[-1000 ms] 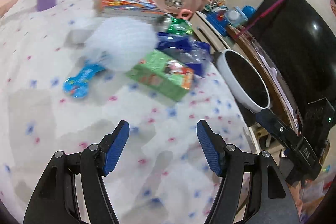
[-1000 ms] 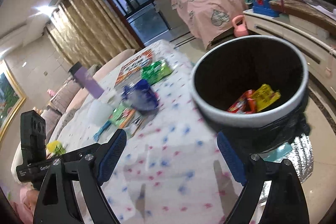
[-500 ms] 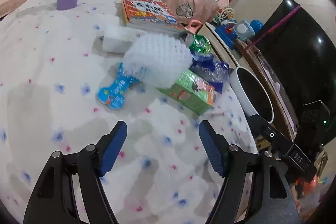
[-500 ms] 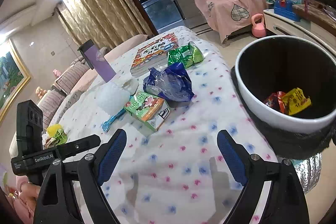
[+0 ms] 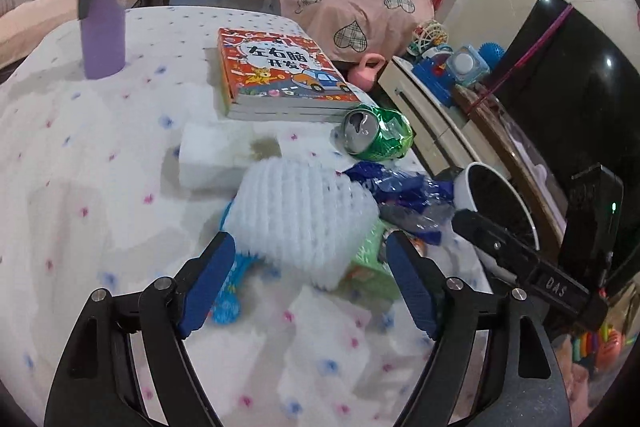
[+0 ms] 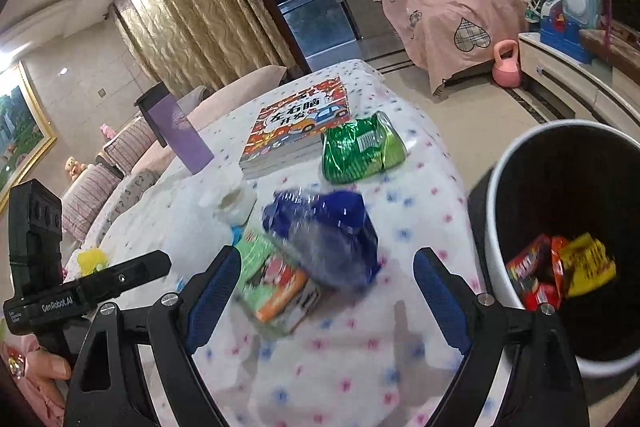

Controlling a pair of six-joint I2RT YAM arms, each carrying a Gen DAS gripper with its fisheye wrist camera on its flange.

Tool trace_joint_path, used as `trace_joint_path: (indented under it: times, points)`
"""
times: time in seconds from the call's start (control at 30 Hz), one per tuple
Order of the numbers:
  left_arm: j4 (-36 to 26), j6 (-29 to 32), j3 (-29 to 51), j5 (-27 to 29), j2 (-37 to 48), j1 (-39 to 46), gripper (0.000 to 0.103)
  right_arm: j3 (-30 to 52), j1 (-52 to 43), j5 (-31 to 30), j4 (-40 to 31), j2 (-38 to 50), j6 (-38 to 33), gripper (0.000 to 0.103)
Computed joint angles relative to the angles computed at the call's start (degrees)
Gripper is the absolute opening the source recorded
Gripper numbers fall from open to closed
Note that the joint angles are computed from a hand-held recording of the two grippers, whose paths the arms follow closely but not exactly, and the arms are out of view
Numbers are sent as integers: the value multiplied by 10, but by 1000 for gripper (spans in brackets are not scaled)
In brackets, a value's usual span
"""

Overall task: Collect trash
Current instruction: 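Grasp the white foam net with the left tool while the right tool grasps the blue plastic bag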

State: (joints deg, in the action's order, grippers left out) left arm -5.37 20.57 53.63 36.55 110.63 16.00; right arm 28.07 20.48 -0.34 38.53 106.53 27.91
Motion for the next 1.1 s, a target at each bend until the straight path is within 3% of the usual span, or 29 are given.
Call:
trace_joint_path:
  times: [0.13, 0.23, 0.3, 0.33, 0.4, 0.57, 0.77, 1.1]
  points:
    - [2, -1, 19, -7, 23, -10, 79, 38, -22, -27, -11, 37, -9, 89]
    - [1, 8, 21, 0, 32, -9, 55, 61, -26, -44, -18, 62, -15, 86]
    - [-21, 22, 31, 8, 40, -8, 27, 69, -25, -52, -23, 72, -17, 64]
    - [-29, 28, 34, 9, 42, -7, 22, 71, -22, -49, -29, 73, -16, 51]
    - [-30, 32, 27, 12, 36, -1, 17, 57, -16, -45, -13, 68, -13, 47]
    - [-51, 46, 5, 40, 11, 25, 16, 0, 3, -21, 19, 28, 4, 38]
    - [-99, 87, -36, 75, -41, 48, 15, -88, 34, 31, 54, -50, 41, 36]
    - [-134, 124, -95, 92, -108, 15, 15, -186, 57, 107, -5, -227, 69, 36]
